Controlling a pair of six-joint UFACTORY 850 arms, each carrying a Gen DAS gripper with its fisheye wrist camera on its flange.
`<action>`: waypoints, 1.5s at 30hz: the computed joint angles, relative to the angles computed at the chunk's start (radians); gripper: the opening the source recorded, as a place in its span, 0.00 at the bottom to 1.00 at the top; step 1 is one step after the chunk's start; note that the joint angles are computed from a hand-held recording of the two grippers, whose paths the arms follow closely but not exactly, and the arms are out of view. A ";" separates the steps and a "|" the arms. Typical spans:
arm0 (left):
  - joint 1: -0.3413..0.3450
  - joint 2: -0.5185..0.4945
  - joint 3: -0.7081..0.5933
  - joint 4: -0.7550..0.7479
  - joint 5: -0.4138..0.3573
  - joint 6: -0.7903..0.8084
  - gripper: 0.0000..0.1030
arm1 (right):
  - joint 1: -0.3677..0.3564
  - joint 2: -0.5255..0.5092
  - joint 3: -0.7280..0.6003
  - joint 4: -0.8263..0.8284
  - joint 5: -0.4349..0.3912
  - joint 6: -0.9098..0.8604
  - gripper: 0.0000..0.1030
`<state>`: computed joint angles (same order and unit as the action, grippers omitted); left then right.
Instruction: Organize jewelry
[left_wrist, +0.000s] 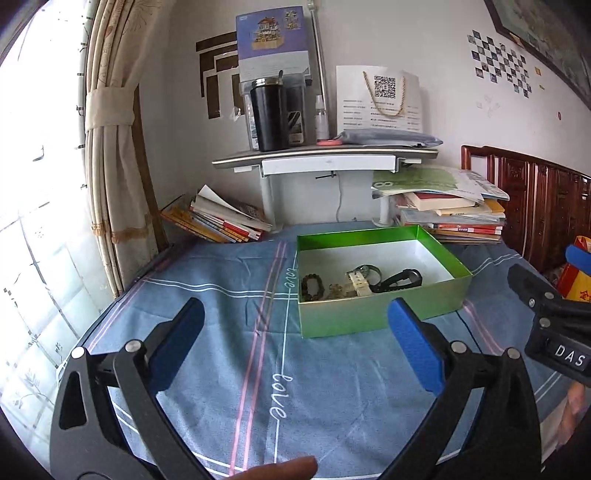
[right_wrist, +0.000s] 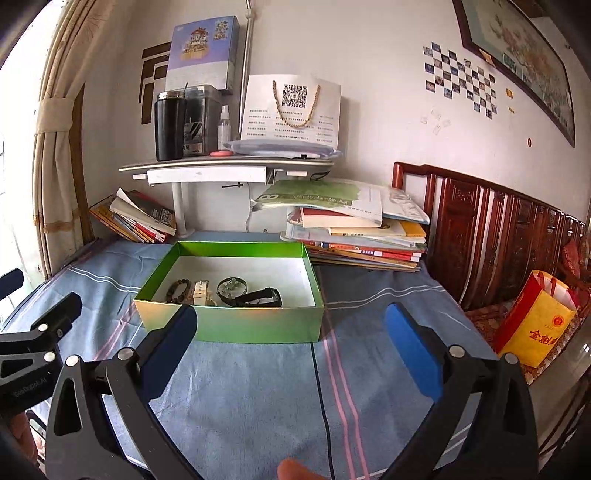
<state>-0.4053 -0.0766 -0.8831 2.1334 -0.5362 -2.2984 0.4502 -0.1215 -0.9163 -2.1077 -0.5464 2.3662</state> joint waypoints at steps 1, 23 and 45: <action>-0.001 0.003 0.002 0.000 0.000 0.001 0.96 | 0.002 0.002 0.001 0.001 -0.002 -0.004 0.97; 0.001 0.023 0.012 0.008 0.016 -0.012 0.96 | 0.011 0.015 0.007 0.009 -0.006 -0.013 0.97; 0.003 0.014 0.004 -0.011 0.024 0.003 0.96 | 0.010 0.015 0.007 0.013 0.000 -0.016 0.97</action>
<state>-0.4019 -0.0628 -0.8793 2.1225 -0.5125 -2.2955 0.4598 -0.1069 -0.9098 -2.0948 -0.5463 2.3504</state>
